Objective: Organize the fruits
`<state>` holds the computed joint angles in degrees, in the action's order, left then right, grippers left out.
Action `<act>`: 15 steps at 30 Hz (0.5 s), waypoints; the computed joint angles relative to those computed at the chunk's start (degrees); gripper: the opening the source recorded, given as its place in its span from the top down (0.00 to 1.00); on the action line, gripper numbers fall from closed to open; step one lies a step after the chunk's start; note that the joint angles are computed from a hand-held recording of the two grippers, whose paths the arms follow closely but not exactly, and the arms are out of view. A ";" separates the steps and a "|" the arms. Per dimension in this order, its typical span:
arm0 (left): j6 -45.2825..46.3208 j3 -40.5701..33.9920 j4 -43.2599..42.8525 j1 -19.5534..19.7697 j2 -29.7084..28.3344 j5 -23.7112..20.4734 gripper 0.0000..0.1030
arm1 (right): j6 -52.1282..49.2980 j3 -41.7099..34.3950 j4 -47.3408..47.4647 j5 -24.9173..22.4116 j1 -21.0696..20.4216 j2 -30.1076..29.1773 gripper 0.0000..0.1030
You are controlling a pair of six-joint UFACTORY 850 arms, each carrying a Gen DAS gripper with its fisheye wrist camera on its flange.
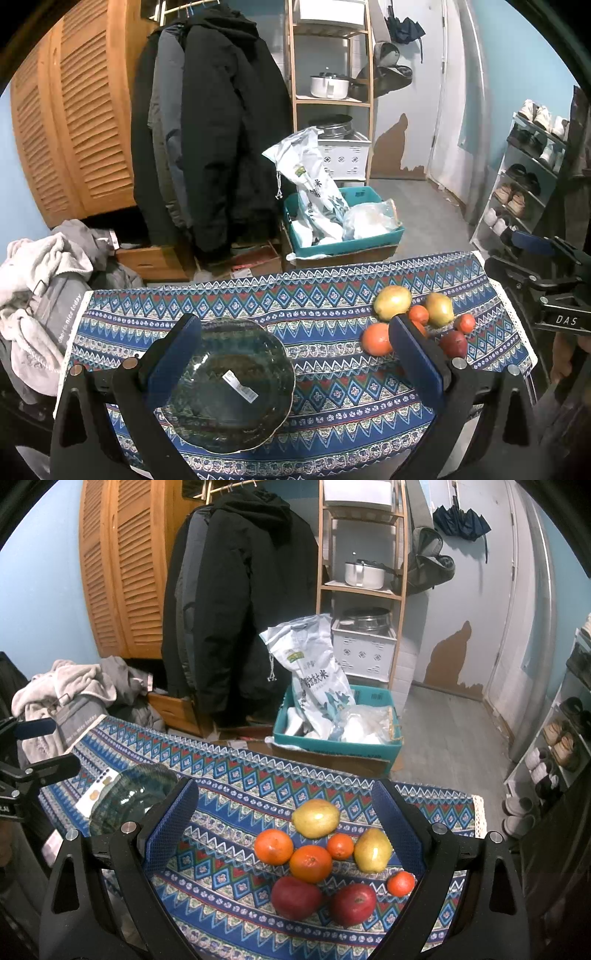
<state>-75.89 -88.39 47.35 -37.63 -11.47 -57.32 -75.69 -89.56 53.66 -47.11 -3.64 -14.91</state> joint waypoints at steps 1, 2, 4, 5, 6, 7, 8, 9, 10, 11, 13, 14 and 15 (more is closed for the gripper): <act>0.00 0.00 0.00 0.00 0.00 0.00 0.01 | 0.00 0.00 0.00 0.00 0.00 0.00 0.10; 0.05 -0.03 -0.08 0.00 -0.02 0.02 0.01 | 0.01 -0.08 -0.04 -0.06 -0.05 -0.06 0.10; 0.01 -0.17 -0.05 -0.09 -0.14 -0.18 0.01 | 0.08 -0.05 -0.06 -0.02 -0.01 -0.03 0.10; -0.02 -0.03 -0.08 -0.04 -0.03 -0.06 0.01 | 0.09 -0.24 -0.08 -0.14 -0.13 -0.15 0.10; -0.03 0.02 -0.08 -0.02 0.01 -0.02 0.01 | 0.20 -0.13 -0.15 -0.02 0.05 -0.04 0.10; -0.03 0.05 -0.06 -0.02 0.03 0.01 0.01 | 0.21 -0.29 -0.20 -0.13 -0.04 -0.14 0.10; 0.11 -0.16 -0.17 -0.07 -0.10 -0.03 0.01 | 0.27 -0.26 -0.23 -0.09 0.05 -0.10 0.10; 0.15 -0.27 -0.18 -0.13 -0.18 -0.08 0.01 | 0.30 -0.34 -0.29 -0.10 0.04 -0.14 0.10; 0.12 -0.26 -0.14 -0.11 -0.20 -0.07 0.01 | 0.44 -0.29 -0.36 -0.02 0.16 -0.07 0.10; 0.16 -0.31 -0.15 -0.14 -0.24 -0.12 0.01 | 0.11 -0.08 -0.22 -0.03 -0.02 -0.08 0.10; 0.15 -0.30 -0.24 -0.11 -0.22 -0.07 0.01 | -0.09 0.00 -0.08 0.03 -0.21 -0.12 0.10; 0.21 -0.39 -0.34 -0.15 -0.32 -0.04 0.01 | -0.71 0.55 0.32 0.10 -0.51 -0.02 0.10; 0.23 -0.47 -0.35 -0.21 -0.39 -0.06 0.01 | -1.20 0.96 0.65 0.11 -0.82 0.06 0.10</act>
<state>-75.67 -88.86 47.00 -37.84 -11.86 -57.38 -76.89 -88.60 54.31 -46.99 -4.46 -14.85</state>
